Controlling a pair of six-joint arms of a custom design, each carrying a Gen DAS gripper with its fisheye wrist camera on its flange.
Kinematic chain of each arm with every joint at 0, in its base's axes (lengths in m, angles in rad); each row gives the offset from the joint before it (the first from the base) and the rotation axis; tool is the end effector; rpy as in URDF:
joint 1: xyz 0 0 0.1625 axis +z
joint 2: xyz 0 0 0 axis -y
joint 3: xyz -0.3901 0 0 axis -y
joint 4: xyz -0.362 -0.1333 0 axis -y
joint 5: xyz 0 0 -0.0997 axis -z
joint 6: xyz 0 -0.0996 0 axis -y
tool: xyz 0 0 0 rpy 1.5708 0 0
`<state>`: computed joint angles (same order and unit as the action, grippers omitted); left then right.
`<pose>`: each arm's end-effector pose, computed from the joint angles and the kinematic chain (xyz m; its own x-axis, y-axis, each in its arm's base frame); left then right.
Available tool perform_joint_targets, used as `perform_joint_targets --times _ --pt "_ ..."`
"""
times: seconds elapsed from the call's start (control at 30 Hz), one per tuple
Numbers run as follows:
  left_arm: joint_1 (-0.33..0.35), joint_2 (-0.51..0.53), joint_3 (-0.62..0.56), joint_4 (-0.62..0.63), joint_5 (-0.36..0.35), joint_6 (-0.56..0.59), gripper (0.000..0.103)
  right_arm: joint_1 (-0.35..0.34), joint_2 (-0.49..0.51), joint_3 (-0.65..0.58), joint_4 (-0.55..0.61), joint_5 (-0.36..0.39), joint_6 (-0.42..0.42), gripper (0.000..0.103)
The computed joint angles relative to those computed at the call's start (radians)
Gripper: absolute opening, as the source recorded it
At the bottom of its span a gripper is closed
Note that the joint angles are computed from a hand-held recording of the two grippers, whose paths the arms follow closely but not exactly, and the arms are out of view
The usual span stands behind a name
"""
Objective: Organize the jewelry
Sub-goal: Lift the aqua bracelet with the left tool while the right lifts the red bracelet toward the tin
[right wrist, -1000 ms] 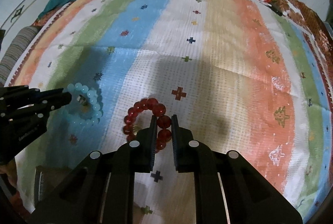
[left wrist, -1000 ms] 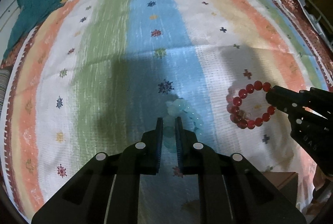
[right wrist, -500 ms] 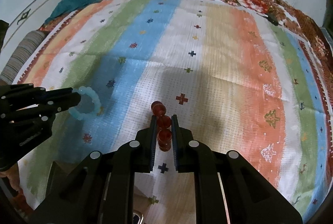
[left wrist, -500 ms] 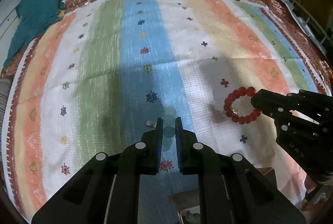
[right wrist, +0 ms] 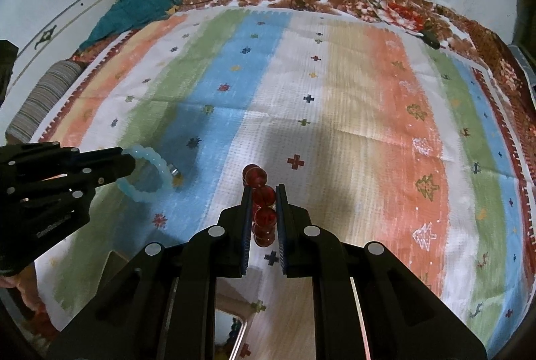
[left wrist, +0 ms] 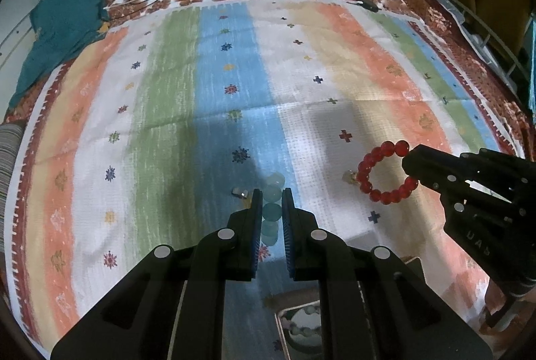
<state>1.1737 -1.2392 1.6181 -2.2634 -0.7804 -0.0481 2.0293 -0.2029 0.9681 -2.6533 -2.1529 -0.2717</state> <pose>-0.0360 -0.6136 0.3616 -0.7505 0.0276 -0.6603 0.3322 0.8795 -0.3407 0.4085 -0.6502 -0.0576 -0.6818 -0.4366 0.5869 -0.6265 0.7628 -0.1604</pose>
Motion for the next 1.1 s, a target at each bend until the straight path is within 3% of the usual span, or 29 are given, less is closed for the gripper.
perform_joint_targets --times 1.1 --pt "-0.139 -0.201 0.197 -0.03 -0.053 -0.028 0.011 0.051 -0.189 0.343 -0.245 0.051 -0.015 0.014"
